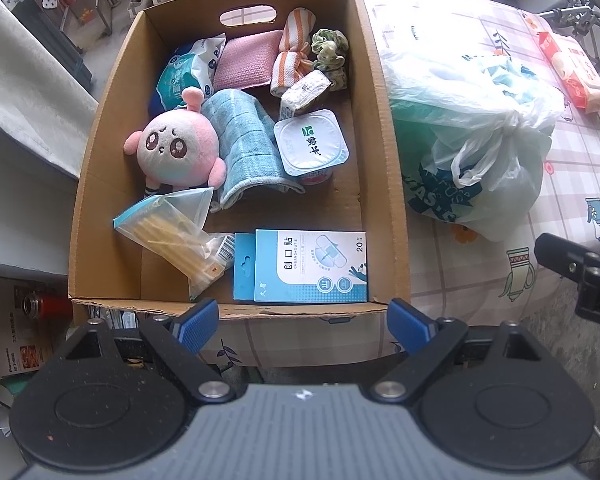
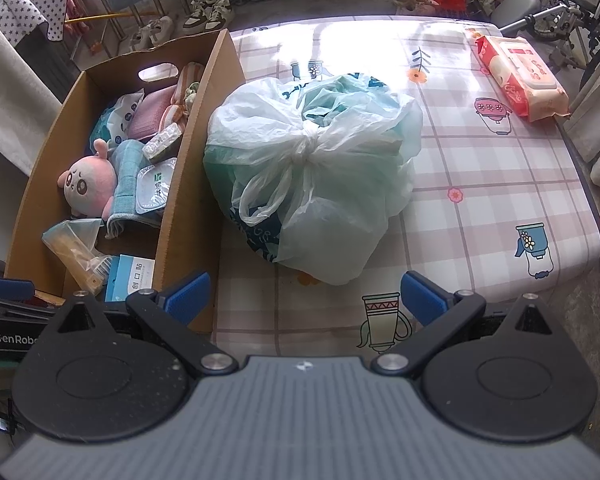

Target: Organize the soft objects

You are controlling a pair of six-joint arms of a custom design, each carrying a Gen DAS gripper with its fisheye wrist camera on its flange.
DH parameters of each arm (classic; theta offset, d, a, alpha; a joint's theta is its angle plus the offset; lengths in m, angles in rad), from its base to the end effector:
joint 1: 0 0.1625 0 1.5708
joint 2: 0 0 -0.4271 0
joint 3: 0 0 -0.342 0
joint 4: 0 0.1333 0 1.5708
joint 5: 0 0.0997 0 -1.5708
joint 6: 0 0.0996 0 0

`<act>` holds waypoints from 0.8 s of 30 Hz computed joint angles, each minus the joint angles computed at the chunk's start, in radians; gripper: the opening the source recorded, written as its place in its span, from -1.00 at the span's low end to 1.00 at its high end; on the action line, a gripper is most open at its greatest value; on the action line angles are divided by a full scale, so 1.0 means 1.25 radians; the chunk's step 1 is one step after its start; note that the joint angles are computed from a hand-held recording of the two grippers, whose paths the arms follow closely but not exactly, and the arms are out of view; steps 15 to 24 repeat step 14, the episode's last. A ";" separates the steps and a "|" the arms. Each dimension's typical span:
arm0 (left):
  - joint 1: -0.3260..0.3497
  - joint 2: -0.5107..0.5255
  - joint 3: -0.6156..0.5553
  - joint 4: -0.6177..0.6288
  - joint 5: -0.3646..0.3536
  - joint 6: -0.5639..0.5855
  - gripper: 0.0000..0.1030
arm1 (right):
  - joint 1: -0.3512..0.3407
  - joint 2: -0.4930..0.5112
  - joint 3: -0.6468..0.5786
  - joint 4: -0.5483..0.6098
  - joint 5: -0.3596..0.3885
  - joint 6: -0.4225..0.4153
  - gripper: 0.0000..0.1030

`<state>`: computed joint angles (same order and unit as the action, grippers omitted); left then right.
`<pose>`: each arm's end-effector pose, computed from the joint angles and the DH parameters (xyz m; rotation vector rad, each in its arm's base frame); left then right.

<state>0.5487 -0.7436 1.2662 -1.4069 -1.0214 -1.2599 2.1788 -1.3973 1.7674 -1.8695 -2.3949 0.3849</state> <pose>-0.4443 -0.4888 0.1520 -0.0426 2.3031 -0.2458 0.3277 -0.3655 0.3849 0.2983 -2.3335 0.4158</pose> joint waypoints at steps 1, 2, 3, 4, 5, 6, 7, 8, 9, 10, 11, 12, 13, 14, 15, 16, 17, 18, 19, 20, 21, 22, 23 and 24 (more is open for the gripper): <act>0.000 0.000 0.000 0.000 0.000 0.000 0.79 | 0.000 0.000 0.000 -0.001 0.000 -0.001 0.98; 0.000 0.000 0.000 0.000 0.000 0.000 0.79 | -0.001 0.000 0.000 -0.001 0.000 -0.001 0.98; 0.000 0.000 0.000 0.000 0.000 0.000 0.79 | -0.001 0.000 0.000 -0.001 0.000 -0.001 0.98; 0.000 0.000 0.000 0.000 0.000 0.000 0.79 | 0.000 0.001 0.000 -0.001 0.000 -0.001 0.98; 0.000 0.001 -0.001 0.000 0.000 0.000 0.79 | -0.001 0.002 -0.001 -0.002 0.001 -0.003 0.98; 0.000 0.001 -0.001 0.000 0.000 0.000 0.79 | -0.001 0.002 -0.001 -0.002 0.001 -0.004 0.98; 0.000 -0.001 0.001 -0.002 0.000 0.000 0.79 | -0.002 0.004 -0.003 -0.002 0.002 -0.005 0.98; 0.000 -0.002 0.004 -0.003 -0.001 -0.001 0.79 | -0.002 0.005 -0.003 -0.003 0.002 -0.006 0.98; 0.001 -0.004 0.008 -0.006 -0.001 -0.001 0.79 | -0.002 0.005 -0.003 -0.003 0.002 -0.006 0.98; 0.001 -0.006 0.011 -0.008 -0.002 -0.001 0.79 | -0.003 0.007 -0.004 -0.003 0.002 -0.007 0.98; 0.001 -0.006 0.012 -0.008 -0.002 -0.001 0.79 | -0.003 0.007 -0.004 -0.003 0.002 -0.007 0.98; 0.001 -0.006 0.012 -0.008 -0.002 -0.001 0.79 | -0.003 0.007 -0.003 -0.003 0.002 -0.006 0.98; 0.001 -0.007 0.013 -0.008 -0.002 -0.002 0.79 | -0.003 0.008 -0.003 -0.003 0.002 -0.006 0.98; 0.002 -0.008 0.015 -0.009 -0.003 -0.002 0.79 | -0.003 0.008 -0.004 -0.003 0.002 -0.006 0.98; 0.002 -0.008 0.015 -0.009 -0.003 -0.002 0.79 | -0.003 0.008 -0.004 -0.003 0.002 -0.006 0.98; 0.002 -0.008 0.015 -0.009 -0.003 -0.002 0.79 | -0.003 0.008 -0.004 -0.003 0.002 -0.006 0.98; 0.002 -0.008 0.015 -0.009 -0.003 -0.002 0.79 | -0.003 0.008 -0.004 -0.003 0.002 -0.006 0.98; 0.002 -0.008 0.015 -0.009 -0.003 -0.002 0.79 | -0.003 0.008 -0.004 -0.003 0.002 -0.006 0.98; 0.002 -0.008 0.015 -0.009 -0.003 -0.002 0.79 | -0.003 0.008 -0.004 -0.003 0.002 -0.006 0.98; 0.002 -0.008 0.015 -0.009 -0.003 -0.002 0.79 | -0.003 0.008 -0.004 -0.003 0.002 -0.006 0.98; 0.002 -0.008 0.015 -0.009 -0.003 -0.002 0.79 | -0.003 0.008 -0.004 -0.003 0.002 -0.006 0.98; 0.002 -0.008 0.015 -0.009 -0.003 -0.002 0.79 | -0.003 0.008 -0.004 -0.003 0.002 -0.006 0.98; 0.002 -0.008 0.015 -0.009 -0.003 -0.002 0.79 | -0.003 0.008 -0.004 -0.003 0.002 -0.006 0.98; 0.002 -0.008 0.015 -0.009 -0.003 -0.002 0.79 | -0.003 0.008 -0.004 -0.003 0.002 -0.006 0.98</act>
